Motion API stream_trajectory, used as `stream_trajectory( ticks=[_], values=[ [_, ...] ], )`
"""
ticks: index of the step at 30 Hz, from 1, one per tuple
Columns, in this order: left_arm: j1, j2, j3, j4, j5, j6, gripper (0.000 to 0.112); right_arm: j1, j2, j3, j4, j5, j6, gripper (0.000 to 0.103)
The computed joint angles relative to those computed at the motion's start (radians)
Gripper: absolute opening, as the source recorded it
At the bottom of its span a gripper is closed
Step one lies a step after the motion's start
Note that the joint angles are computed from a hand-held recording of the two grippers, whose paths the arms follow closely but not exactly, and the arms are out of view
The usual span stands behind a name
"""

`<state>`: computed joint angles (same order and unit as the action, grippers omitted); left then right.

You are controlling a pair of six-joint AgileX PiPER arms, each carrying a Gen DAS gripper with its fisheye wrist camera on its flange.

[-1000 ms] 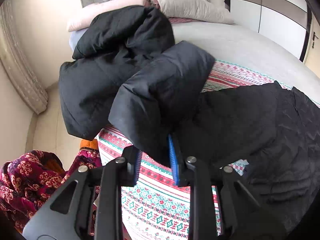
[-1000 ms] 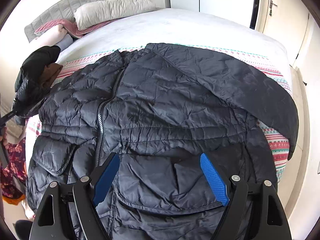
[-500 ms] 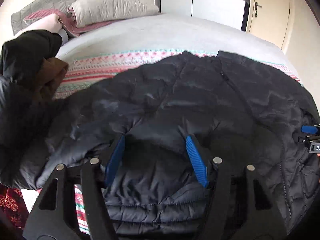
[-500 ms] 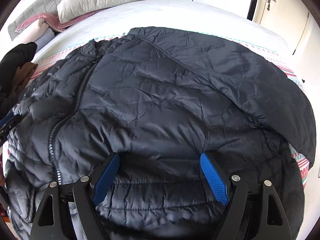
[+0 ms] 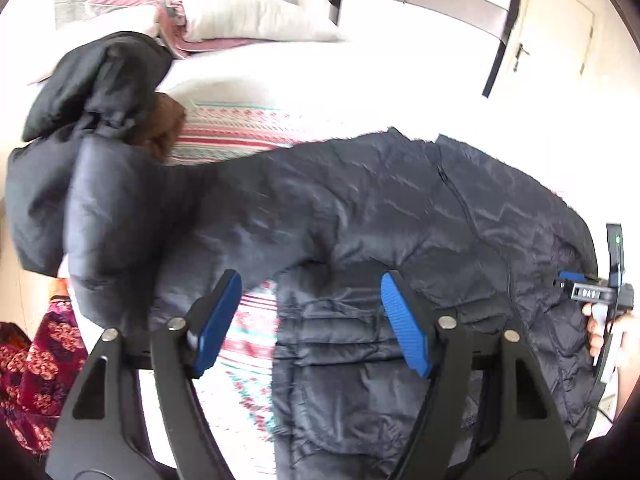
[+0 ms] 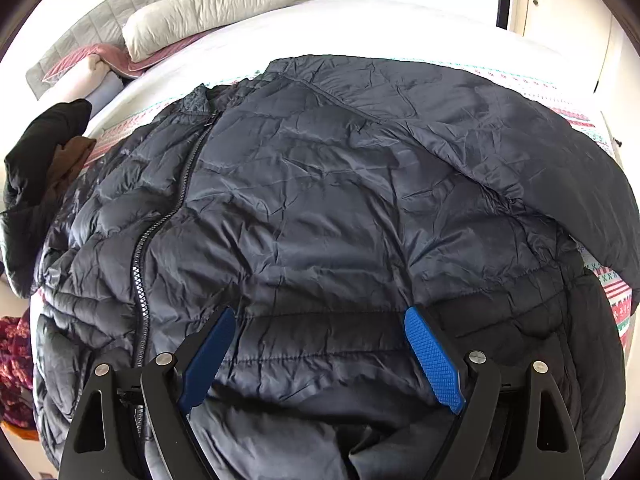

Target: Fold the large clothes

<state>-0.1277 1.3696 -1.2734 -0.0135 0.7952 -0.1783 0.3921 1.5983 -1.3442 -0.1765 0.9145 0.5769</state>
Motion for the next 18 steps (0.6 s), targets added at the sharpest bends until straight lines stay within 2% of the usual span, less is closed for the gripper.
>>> stream_trajectory(
  ticks=[3, 7, 9, 14, 16, 18],
  values=[
    [0.252, -0.052, -0.016, -0.187, 0.038, 0.137, 0.085, 0.014, -0.031, 0.001, 0.018, 0.014, -0.003, 0.088],
    [0.623, 0.020, -0.027, -0.531, 0.133, 0.334, 0.085, 0.044, -0.045, -0.009, 0.006, 0.034, -0.002, 0.088],
    [0.756, 0.088, -0.018, -0.690, 0.188, 0.425, 0.085, 0.065, -0.060, 0.008, -0.006, 0.017, -0.006, 0.088],
    [0.884, 0.280, 0.037, -0.982, 0.243, 0.543, 0.085, 0.119, -0.063, 0.016, -0.039, 0.023, 0.020, 0.088],
    [0.903, 0.366, 0.061, -1.121, 0.278, 0.582, 0.085, 0.138, -0.062, 0.014, -0.039, 0.030, 0.026, 0.088],
    [0.902, 0.424, 0.098, -1.248, 0.271, 0.634, 0.085, 0.165, -0.064, 0.016, -0.057, 0.040, 0.038, 0.088]
  ],
)
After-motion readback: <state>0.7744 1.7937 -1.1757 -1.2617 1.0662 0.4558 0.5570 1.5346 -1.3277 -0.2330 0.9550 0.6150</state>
